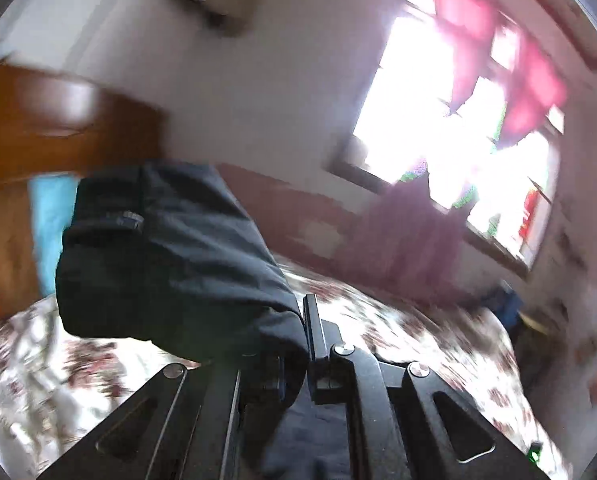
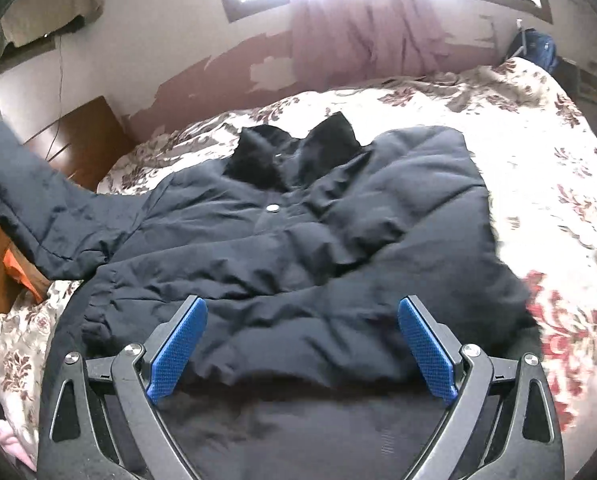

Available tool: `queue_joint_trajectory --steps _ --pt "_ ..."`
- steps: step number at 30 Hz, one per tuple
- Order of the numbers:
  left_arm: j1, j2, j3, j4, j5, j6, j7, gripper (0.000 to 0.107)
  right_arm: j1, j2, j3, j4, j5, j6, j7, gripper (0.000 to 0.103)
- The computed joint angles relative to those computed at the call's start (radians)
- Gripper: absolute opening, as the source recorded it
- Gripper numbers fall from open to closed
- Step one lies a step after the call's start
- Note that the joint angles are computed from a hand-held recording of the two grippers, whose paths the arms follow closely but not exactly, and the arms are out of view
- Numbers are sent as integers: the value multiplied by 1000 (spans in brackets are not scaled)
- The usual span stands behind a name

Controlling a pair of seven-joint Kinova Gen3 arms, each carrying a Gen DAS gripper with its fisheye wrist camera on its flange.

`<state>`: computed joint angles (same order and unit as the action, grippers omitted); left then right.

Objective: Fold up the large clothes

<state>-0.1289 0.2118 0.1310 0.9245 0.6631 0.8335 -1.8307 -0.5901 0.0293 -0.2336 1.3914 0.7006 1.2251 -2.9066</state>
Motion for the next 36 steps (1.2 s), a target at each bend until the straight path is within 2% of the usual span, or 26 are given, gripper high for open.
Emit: queue_joint_trajectory --steps 4,8,14,17,20,24,27,29,30,32,34,36 --pt "117 43 48 -134 -79 116 14 7 25 -70 -10 86 -17 -18 -21 94" --pt "228 91 74 -216 -151 206 41 7 77 -141 -40 185 -31 -39 -63 94" --pt "323 155 104 -224 -170 334 73 7 157 -247 -68 320 -97 -136 -100 94" --pt "345 168 112 -171 -165 376 68 8 191 -285 -75 364 -130 -197 -101 94" --pt "408 191 97 -143 -225 445 101 8 220 -313 -80 396 -164 -261 -94 94" --pt "474 221 77 -141 -301 542 152 18 241 -339 -57 429 -242 -368 -48 94" --pt "484 195 70 -68 -339 543 121 30 249 -351 -22 457 -321 -460 -6 94" --pt "471 170 75 -20 -327 523 83 70 247 -340 7 465 -388 -508 28 94" --pt "448 156 88 15 -298 507 56 98 252 -335 13 469 -421 -529 49 94" --pt "421 106 80 79 -252 470 19 100 258 -315 2 459 -447 -522 59 94" --pt "396 91 91 94 -239 479 3 100 297 -275 -58 416 -429 -462 47 94" --pt "382 67 75 122 -229 479 2 100 322 -239 -120 373 -382 -393 -4 94"
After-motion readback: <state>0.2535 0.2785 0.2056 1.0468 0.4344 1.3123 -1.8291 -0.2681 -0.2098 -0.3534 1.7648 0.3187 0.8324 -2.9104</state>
